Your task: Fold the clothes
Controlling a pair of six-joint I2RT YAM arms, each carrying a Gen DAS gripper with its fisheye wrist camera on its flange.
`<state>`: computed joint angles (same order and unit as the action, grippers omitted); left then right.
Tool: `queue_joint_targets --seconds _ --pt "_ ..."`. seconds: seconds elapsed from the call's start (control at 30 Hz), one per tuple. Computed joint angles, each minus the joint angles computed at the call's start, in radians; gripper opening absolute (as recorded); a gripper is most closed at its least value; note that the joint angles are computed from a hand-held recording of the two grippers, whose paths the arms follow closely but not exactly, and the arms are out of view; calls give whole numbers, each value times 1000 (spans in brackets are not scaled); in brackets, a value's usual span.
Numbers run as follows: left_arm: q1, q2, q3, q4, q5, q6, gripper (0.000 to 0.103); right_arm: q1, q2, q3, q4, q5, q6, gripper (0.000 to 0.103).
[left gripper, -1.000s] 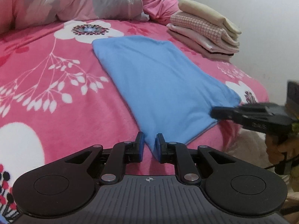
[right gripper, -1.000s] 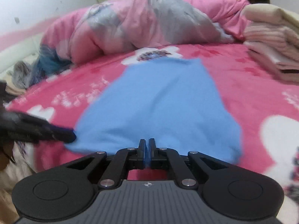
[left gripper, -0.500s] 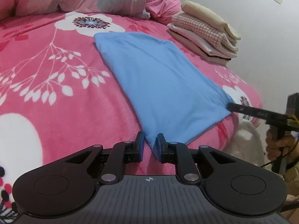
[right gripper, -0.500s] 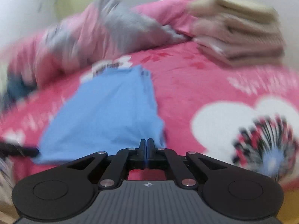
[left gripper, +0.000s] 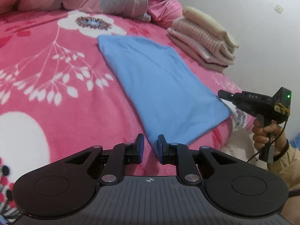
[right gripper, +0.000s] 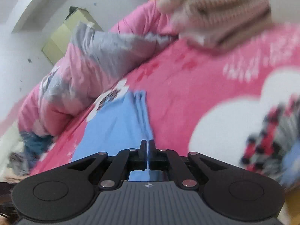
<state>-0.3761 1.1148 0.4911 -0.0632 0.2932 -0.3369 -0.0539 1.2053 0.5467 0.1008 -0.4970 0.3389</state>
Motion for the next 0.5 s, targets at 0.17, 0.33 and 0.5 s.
queue_joint_targets --seconds 0.17,0.33,0.5 --pt "13 21 17 70 47 2 16 91 165 175 -40 -76 -39 1" --pt "-35 189 48 158 39 3 16 70 417 364 -135 -101 -43 0" --pt "53 210 -7 254 181 -28 16 59 428 482 -223 -57 -92 2"
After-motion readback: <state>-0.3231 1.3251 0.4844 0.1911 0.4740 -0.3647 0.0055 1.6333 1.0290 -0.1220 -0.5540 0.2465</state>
